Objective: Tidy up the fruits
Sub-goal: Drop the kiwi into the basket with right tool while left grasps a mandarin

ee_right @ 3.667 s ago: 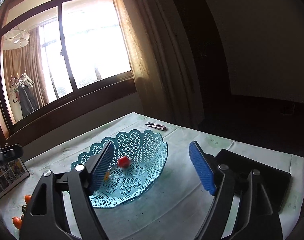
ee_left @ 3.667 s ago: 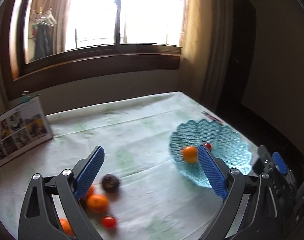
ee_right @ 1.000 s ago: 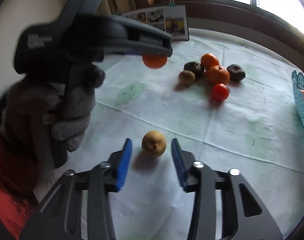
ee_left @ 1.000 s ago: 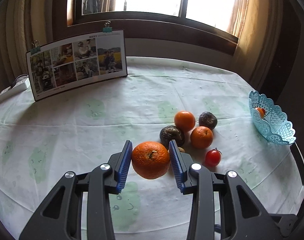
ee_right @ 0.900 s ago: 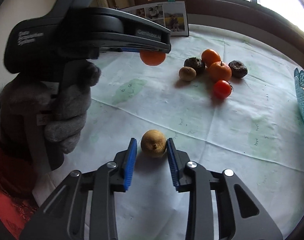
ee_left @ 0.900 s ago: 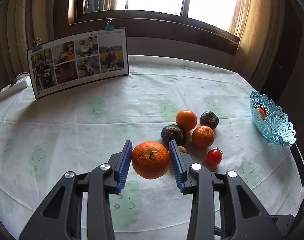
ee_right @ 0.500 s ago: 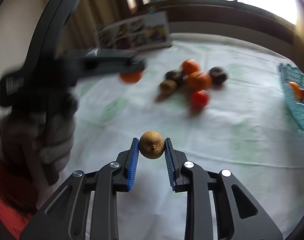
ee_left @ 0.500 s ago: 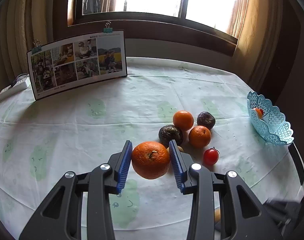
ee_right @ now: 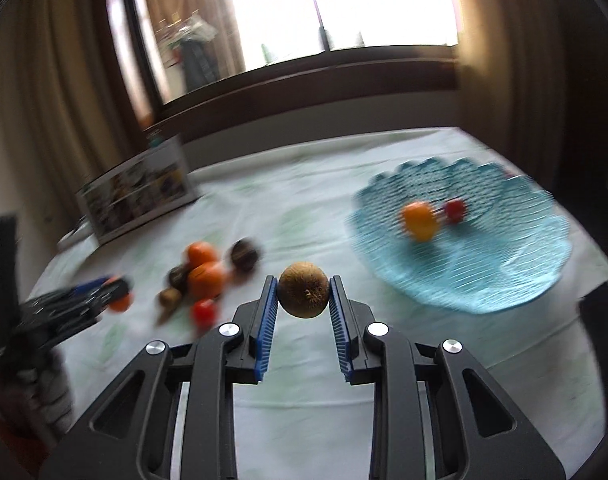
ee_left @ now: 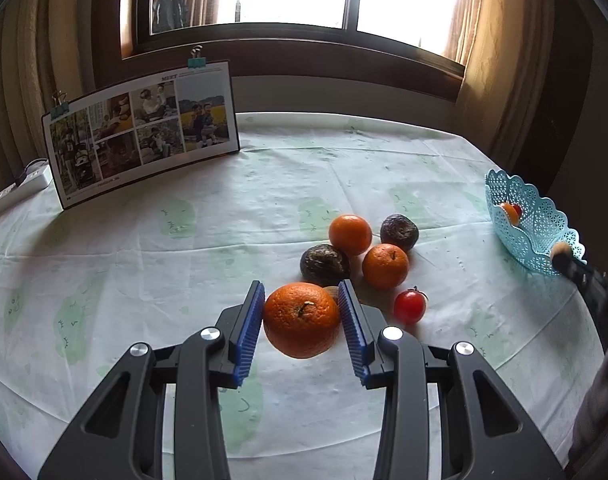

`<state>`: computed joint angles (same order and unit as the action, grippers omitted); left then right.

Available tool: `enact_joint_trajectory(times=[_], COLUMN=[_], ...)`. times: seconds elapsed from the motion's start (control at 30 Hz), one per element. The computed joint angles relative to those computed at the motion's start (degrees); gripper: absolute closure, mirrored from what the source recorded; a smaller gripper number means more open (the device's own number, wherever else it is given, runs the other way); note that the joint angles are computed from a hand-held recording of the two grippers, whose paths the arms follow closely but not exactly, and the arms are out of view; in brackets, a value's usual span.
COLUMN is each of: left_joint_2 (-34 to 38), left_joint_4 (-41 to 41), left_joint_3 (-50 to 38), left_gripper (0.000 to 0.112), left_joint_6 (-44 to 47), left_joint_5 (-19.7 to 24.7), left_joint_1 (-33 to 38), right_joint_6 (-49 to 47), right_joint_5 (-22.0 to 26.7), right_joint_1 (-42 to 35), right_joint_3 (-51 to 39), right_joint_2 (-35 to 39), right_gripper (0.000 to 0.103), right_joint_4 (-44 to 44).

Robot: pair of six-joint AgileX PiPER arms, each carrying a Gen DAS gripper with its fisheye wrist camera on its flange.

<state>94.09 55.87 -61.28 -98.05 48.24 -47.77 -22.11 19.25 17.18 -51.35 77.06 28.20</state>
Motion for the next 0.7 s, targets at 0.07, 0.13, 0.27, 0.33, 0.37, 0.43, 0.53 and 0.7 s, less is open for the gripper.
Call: enact_joint_trajectory(times=[0.07, 0.13, 0.27, 0.33, 0.37, 0.43, 0.53, 0.7], left_joint_2=[0.3, 0.6, 1.5, 2.0, 2.4, 2.9, 4.3, 7.3], left_joint_4=[-0.8, -1.4, -2.0, -1.9, -2.0, -2.1, -2.6, -4.2], left_joint_3=[-0.9, -1.6, -4.2, -5.6, -6.5, -7.8, -10.3, -15.5], left_gripper=[0.073, 0.073, 0.073, 0.073, 0.073, 0.073, 0.073, 0.073], left_joint_6=[1.5, 2.9, 5.6, 6.6, 7.2, 8.1, 9.9, 14.1], left_joint_5=[-0.3, -0.7, 0.1, 0.8, 1.1, 1.5, 2.0, 2.2], left_joint_1=[0.0, 0.1, -0.6, -1.1, -1.3, -1.6, -1.8, -2.1], right_joint_6=[2.3, 3.4, 3.2, 1.6, 0.2, -0.1, -1.0, -1.4], right_joint_5=[-1.4, -2.5, -4.0, -4.1, -3.9, -4.1, -4.6, -7.0], right_joint_1=[-1.8, -4.0, -7.9, -9.6, -10.7, -11.6, -12.5, -12.7], right_joint_3=[-0.4, -0.7, -2.1, -2.6, -2.9, -2.9, -2.5, -1.3], right_joint_2=[0.4, 0.8, 3.4, 4.5, 5.2, 5.7, 6.1, 5.7], right_gripper=[0.076, 0.076, 0.076, 0.076, 0.076, 0.076, 0.076, 0.067], right_joint_4=[-2.6, -3.9, -3.7, -2.1, -0.6, -0.1, 1.0, 1.9])
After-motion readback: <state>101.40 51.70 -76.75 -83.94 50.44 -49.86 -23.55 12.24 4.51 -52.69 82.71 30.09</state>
